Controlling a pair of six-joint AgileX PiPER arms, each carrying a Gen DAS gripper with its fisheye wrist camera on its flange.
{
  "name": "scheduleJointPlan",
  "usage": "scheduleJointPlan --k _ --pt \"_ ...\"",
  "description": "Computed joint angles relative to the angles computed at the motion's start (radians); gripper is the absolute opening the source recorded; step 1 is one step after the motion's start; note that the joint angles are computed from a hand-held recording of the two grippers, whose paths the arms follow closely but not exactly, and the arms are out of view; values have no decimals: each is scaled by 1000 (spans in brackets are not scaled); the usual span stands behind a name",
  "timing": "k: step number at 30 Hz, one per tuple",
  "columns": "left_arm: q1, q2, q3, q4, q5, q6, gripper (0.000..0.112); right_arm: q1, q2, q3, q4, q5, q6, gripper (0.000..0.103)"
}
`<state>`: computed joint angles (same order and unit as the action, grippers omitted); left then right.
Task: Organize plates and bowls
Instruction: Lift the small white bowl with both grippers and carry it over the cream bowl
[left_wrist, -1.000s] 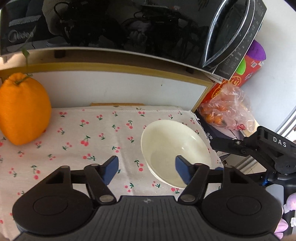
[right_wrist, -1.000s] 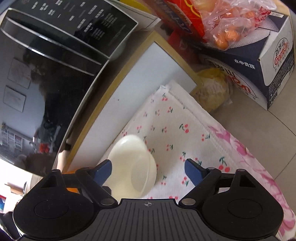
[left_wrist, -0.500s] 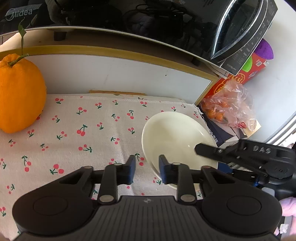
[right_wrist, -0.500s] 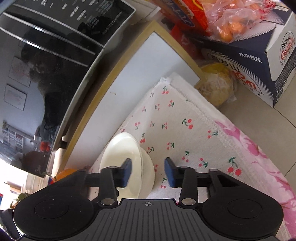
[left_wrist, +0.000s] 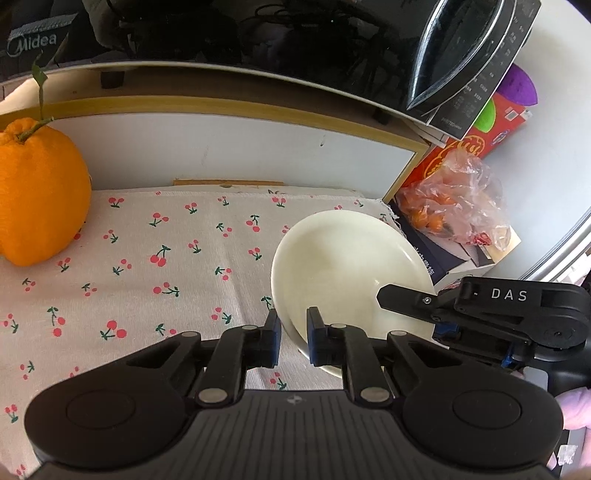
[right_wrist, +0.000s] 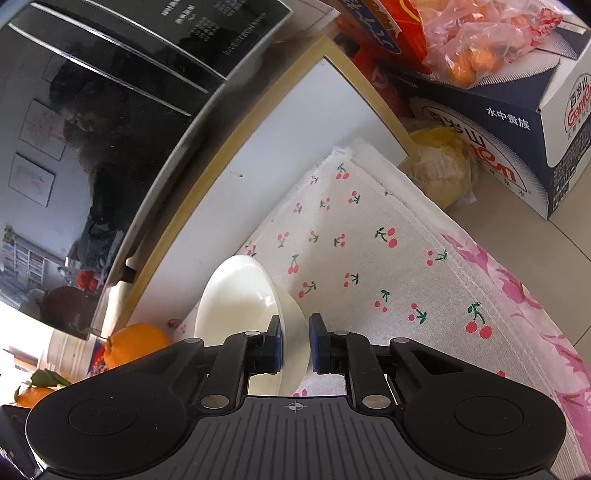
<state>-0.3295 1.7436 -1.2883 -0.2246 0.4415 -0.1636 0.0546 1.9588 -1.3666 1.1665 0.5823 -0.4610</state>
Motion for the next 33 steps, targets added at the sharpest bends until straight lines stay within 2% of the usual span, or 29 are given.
scheduleJointPlan --k 10,21,33 --pt "-24 -92 15 113 61 -102 13 7 -102 51 -38 30 49 15" --pt "-61 -261 76 189 125 -198 13 26 -286 81 -218 82 216 15" --pt "-159 -420 97 315 241 -331 13 45 -495 142 -382 148 407 15"
